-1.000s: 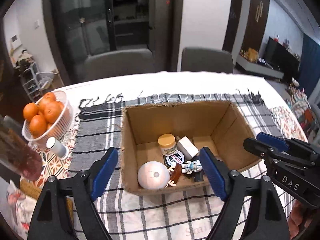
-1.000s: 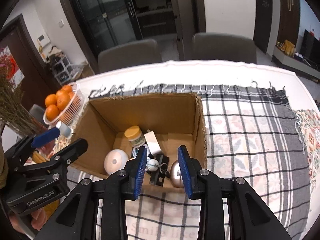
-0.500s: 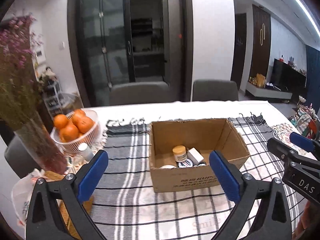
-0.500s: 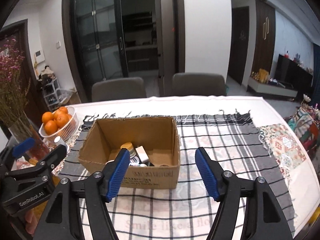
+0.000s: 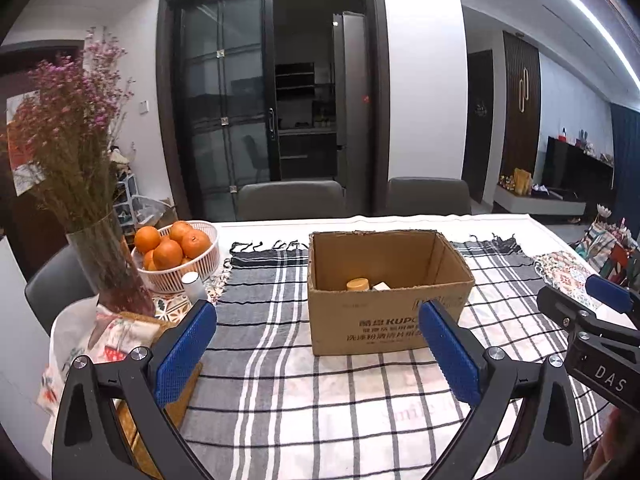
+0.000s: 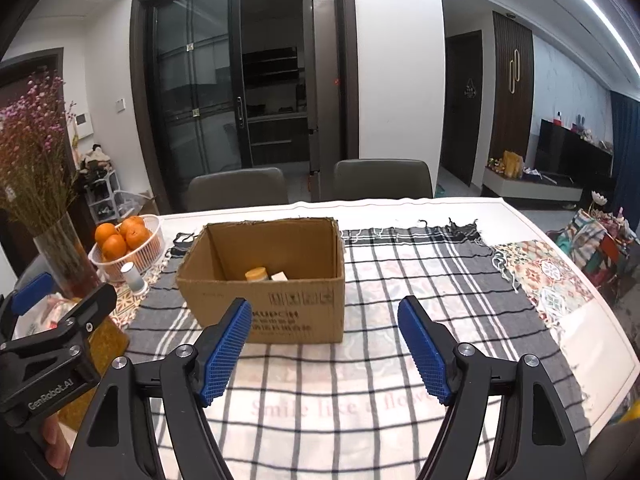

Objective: Organize rigid objects

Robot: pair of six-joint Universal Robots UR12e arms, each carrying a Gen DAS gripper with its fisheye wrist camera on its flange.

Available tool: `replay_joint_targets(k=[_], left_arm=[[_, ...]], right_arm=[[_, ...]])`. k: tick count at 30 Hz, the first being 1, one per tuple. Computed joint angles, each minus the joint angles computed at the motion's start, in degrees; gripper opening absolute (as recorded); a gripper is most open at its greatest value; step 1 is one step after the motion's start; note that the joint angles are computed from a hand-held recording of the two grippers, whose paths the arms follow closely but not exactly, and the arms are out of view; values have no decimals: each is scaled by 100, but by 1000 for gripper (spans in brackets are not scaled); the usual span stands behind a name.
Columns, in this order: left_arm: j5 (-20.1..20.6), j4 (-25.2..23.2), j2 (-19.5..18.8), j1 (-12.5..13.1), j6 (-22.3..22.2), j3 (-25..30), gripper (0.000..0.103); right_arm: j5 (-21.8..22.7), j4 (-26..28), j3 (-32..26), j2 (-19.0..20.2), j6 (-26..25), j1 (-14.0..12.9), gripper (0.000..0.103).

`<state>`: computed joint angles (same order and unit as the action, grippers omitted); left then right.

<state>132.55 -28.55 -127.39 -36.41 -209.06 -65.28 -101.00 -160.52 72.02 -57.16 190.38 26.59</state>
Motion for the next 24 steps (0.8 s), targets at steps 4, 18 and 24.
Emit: replay_joint_targets(k=[4,18,24], left_arm=[[242,144,66,-110,-4,-181,103],[543,389,230,-278,-49,-526,103],[592,593,244,-307,74,-577,103]], right_arm=[[-80,-152,284,-156,7,37,77],[-194,-575,819,-434,-103,130,77],[-185,-658,906,-483,-100,132,77]])
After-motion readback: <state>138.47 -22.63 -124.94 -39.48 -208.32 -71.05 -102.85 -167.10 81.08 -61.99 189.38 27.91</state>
